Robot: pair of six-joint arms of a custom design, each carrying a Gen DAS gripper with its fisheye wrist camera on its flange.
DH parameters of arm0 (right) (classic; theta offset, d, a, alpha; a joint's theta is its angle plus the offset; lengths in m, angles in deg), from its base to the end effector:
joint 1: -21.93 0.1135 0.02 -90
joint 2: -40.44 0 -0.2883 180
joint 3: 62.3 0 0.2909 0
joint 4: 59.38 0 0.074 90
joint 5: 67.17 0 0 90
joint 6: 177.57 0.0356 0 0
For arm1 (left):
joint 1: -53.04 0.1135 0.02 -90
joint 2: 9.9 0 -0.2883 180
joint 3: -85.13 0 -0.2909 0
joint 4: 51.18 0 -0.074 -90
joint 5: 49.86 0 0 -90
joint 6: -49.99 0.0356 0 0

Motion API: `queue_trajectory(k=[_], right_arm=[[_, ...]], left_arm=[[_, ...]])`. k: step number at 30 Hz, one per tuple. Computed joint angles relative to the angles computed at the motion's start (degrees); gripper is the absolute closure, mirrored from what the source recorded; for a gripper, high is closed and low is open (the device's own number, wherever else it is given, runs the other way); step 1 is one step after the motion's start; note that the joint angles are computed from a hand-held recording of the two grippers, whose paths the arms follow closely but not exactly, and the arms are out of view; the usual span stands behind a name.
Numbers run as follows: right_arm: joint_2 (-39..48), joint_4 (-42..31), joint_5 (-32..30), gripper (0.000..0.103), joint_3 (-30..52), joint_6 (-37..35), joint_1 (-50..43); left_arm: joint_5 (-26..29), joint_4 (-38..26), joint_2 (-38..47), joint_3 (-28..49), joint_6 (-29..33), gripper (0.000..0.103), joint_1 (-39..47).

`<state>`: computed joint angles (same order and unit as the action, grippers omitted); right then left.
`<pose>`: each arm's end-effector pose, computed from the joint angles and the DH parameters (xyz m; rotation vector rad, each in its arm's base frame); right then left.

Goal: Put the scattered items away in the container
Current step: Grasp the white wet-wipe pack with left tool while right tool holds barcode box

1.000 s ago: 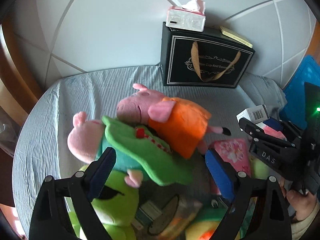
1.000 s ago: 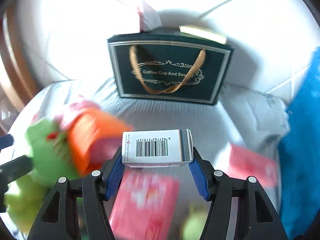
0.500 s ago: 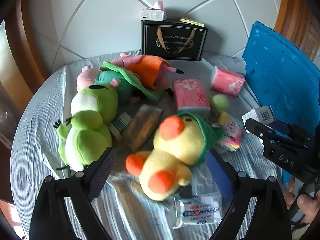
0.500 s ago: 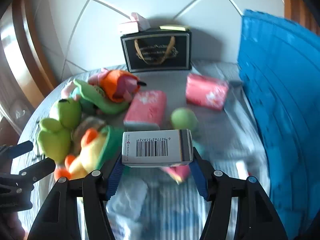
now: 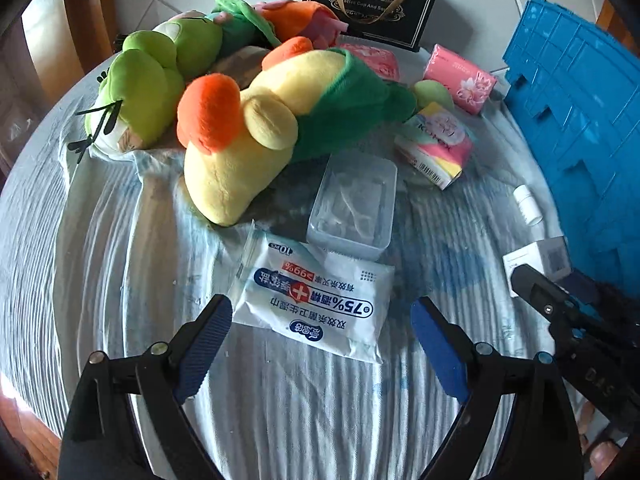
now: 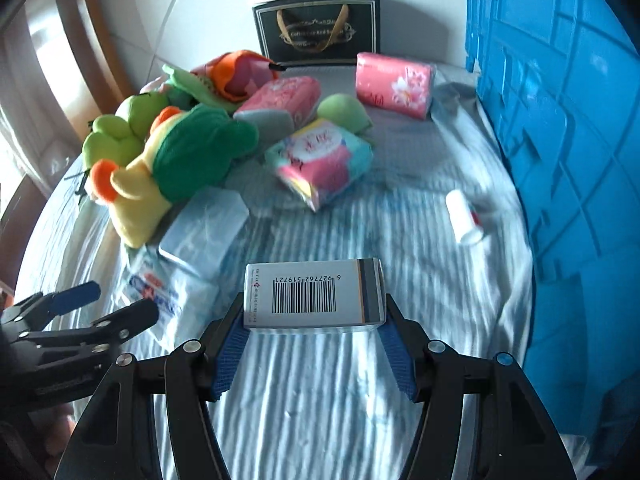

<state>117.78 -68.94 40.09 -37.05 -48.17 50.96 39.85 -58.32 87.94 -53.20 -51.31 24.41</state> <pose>0.1685 0.0814 0.0702 0.3301 2.5482 0.0424 0.2375 -0.1295 0.0595 0.4043 2.6637 -0.2118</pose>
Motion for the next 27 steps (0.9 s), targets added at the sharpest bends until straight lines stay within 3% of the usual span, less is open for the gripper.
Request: queue_trajectory(k=[3, 5, 8, 11, 13, 14, 15, 19, 23, 27], right_arm=[[0.50, 2.36, -1.25, 0.041, -2.02, -0.58, -0.79], [1.67, 4.81, -2.01, 0.041, -3.25, -0.71, -1.30], [3.66, 8.00, -2.92, 0.041, -4.22, -0.78, -1.43], [7.57, 11.67, -3.01, 0.041, -4.15, -0.71, -0.65], [9.48, 12.92, -2.55, 0.041, -3.78, -0.20, -0.06], [9.98, 13.21, -2.34, 0.041, -3.70, 0.44, 0.20], [10.13, 13.24, -2.19, 0.041, -3.71, 1.17, 0.49], [8.46, 10.67, -0.35, 0.041, -3.52, 3.56, 2.99], [3.82, 4.66, 2.45, 0.041, -2.65, 6.46, 6.19], [-1.70, -3.15, 5.99, 0.041, -0.12, 9.21, 9.95]], left_arm=[[-3.82, 1.94, 7.46, 2.16, -0.89, 0.011, -1.82], [-3.33, 3.91, 11.20, 3.20, -1.40, 0.001, -0.86], [0.79, 6.19, 13.26, 3.88, -1.63, 0.000, 1.62], [-0.14, 10.43, 14.14, 3.05, -0.57, 0.000, 0.39], [-3.58, 13.12, 15.37, 2.65, 0.79, 0.000, -2.19], [-4.53, 14.91, 15.47, 1.92, 1.29, 0.003, -3.21], [-4.15, 16.45, 15.02, 0.99, 1.47, 0.014, -3.60], [-4.71, 15.83, 11.48, -1.05, 1.74, 0.039, -4.64], [-5.97, 14.13, 3.48, -4.57, 3.47, 0.043, -4.30], [-5.92, 8.55, -7.39, -6.61, 5.54, 0.043, -2.32]])
